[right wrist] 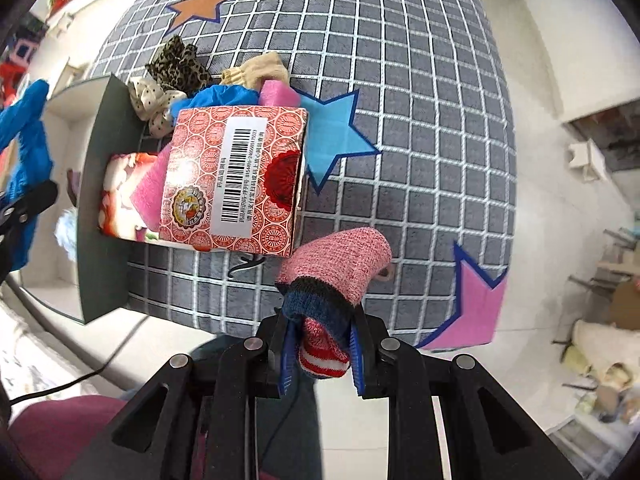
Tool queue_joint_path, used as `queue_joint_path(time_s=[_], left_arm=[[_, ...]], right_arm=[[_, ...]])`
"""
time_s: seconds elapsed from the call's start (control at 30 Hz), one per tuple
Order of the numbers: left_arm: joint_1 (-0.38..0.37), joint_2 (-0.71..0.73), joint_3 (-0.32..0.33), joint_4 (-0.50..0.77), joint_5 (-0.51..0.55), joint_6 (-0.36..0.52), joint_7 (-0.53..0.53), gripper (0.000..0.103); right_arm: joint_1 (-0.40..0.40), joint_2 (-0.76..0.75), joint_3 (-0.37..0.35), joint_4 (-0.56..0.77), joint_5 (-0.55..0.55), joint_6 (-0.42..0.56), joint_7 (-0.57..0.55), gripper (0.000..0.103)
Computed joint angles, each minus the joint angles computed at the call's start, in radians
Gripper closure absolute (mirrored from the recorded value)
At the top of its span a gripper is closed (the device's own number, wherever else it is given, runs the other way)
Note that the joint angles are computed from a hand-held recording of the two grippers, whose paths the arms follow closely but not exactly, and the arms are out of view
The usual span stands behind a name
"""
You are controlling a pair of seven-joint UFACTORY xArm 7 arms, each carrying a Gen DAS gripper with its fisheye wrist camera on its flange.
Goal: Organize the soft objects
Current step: 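Carry the blue cloth and pink sock over the storage box with both tools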
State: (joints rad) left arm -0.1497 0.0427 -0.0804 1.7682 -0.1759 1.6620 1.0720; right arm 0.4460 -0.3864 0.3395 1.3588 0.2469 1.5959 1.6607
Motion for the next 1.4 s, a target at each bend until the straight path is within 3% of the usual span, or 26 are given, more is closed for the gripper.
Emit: queue_joint_path(time_s=[0.33, 0.83, 1.0, 1.4], left_arm=[[0.041, 0.027, 0.022, 0.031, 0.002, 0.003, 0.006, 0.087], [0.043, 0.023, 0.017, 0.015, 0.020, -0.012, -0.003, 0.087], [0.047, 0.022, 0.020, 0.011, 0.008, -0.012, -0.008, 0.087], [0.092, 0.066, 0.038, 0.081, -0.058, 0.017, -0.032, 0.087]], right_arm=[[0.026, 0.107, -0.006, 0.090, -0.025, 0.162, -0.052, 0.079], [0.031, 0.114, -0.013, 0.083, -0.018, 0.193, -0.081, 0.079], [0.041, 0.170, -0.002, 0.179, -0.064, 0.260, -0.081, 0.079], [0.131, 0.395, -0.011, 0.553, -0.240, 0.497, -0.123, 0.079]])
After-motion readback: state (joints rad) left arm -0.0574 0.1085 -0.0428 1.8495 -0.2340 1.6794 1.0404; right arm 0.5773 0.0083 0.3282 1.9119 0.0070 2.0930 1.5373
